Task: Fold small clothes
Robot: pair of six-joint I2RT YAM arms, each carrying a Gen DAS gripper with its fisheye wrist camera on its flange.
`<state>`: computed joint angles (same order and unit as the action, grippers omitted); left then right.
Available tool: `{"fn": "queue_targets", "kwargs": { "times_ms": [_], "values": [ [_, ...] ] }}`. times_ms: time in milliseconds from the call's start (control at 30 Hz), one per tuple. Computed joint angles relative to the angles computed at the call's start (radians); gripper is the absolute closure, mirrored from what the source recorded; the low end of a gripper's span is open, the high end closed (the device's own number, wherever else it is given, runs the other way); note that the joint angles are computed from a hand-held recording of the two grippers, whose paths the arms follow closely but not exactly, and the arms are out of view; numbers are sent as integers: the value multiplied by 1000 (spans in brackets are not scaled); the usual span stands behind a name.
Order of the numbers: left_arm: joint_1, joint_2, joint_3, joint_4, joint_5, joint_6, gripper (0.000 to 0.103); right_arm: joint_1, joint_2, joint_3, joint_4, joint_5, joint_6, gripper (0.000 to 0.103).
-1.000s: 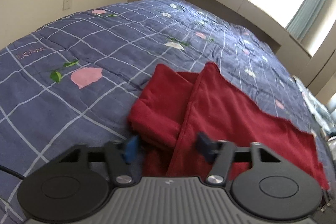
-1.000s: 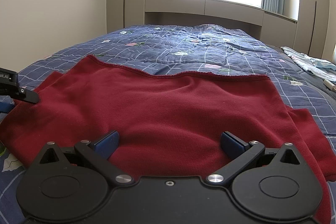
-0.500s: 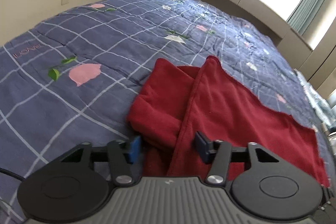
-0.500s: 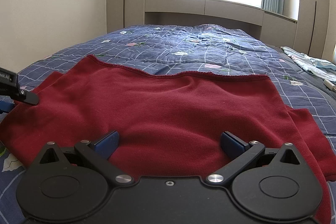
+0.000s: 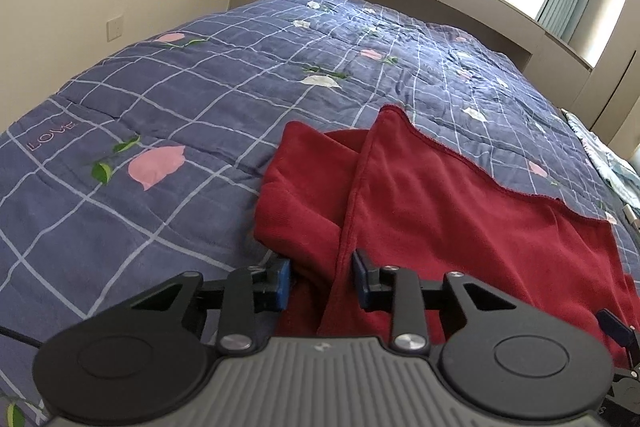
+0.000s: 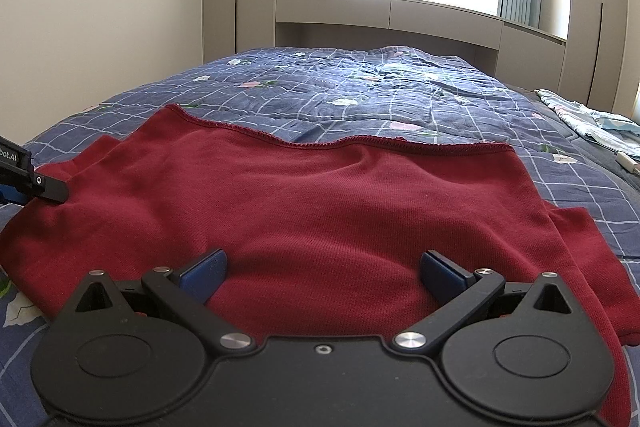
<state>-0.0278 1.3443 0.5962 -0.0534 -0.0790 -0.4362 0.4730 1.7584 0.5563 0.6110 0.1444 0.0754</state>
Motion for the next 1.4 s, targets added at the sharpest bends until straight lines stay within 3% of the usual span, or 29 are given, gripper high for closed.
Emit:
{"fn": "queue_targets", "kwargs": {
  "times_ms": [300, 533, 700, 833, 1133, 1400],
  "values": [
    [7, 29, 27, -32, 7, -6, 63, -1, 1, 1, 0, -1, 0, 0],
    [-13, 9, 31, -39, -15, 15, 82, -1, 0, 1, 0, -2, -1, 0],
    [-11, -42, 27, -29, 13, 26, 86, -12, -12, 6, -20, -22, 8, 0],
    [-39, -70, 87, -87, 3, 57, 86, -66, -46, 7, -50, -117, 48, 1],
    [-319, -21, 311, -150, -151, 166, 87, -229, -281, -108, -91, -219, -18, 0],
    [-589, 188, 555, -164, -203, 230, 87, -482, -575, -258, -219, -312, -185, 1]
  ]
}}
